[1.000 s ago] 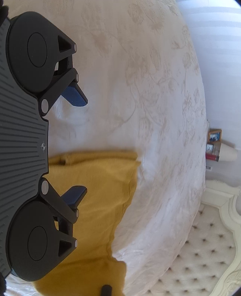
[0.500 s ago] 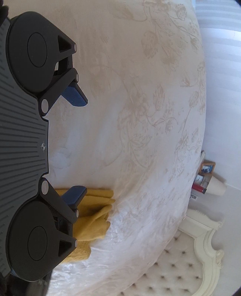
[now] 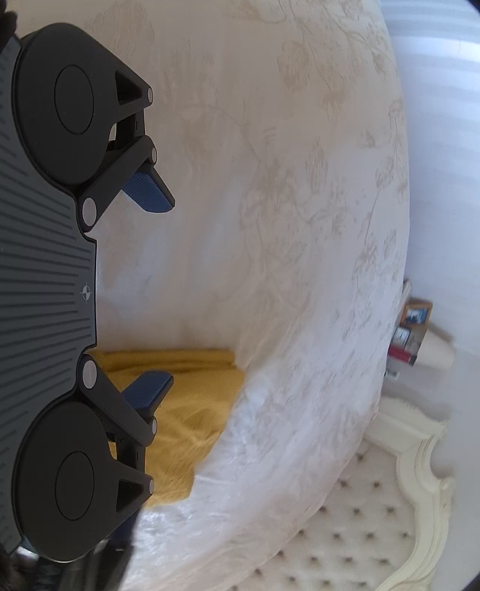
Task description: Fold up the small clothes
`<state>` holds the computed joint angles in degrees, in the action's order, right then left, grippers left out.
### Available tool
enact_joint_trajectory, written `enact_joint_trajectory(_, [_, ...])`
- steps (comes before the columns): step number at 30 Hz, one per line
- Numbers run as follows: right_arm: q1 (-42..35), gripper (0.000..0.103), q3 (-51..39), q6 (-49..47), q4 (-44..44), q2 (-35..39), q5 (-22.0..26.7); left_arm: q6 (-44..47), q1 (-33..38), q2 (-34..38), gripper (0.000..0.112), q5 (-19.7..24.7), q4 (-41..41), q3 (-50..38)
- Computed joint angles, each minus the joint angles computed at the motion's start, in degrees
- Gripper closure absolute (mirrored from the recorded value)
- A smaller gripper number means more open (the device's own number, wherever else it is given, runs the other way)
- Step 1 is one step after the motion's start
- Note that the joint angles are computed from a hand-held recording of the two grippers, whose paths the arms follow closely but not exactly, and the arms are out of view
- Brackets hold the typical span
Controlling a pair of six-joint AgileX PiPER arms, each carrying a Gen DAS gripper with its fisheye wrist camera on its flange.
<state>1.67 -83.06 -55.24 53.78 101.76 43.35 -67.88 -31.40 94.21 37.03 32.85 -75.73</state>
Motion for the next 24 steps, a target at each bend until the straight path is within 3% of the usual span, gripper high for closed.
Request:
enact_joint_trajectory(5, [-1.1,0.044,-2.0,4.6,-5.5,1.2,-2.4,11.4,-0.7,1.7,0.019,-3.8,-9.7,-0.5])
enact_joint_trajectory(9, [-3.8,0.044,5.0,-1.0,-2.4,-3.5,-1.5,20.3,1.0,1.8,0.019,-5.9,-22.0,0.4])
enact_joint_trajectory(11, [-4.7,0.044,9.7,-4.4,-1.0,-6.6,-2.5,21.8,0.7,1.0,0.019,-6.1,-24.0,1.0])
enact_joint_trajectory(17, [-11.0,0.044,20.4,-13.8,6.2,-14.6,0.6,16.0,-5.4,-0.3,0.019,-3.8,-13.1,1.1])
enact_joint_trajectory(20, [-14.4,0.044,23.9,-17.1,9.2,-17.1,2.1,11.1,-8.3,-1.3,0.019,-5.7,-6.8,3.3])
enact_joint_trajectory(24, [-18.3,0.044,25.8,-18.1,11.2,-17.6,4.3,13.2,-9.4,-0.5,0.025,-5.6,-7.1,4.3])
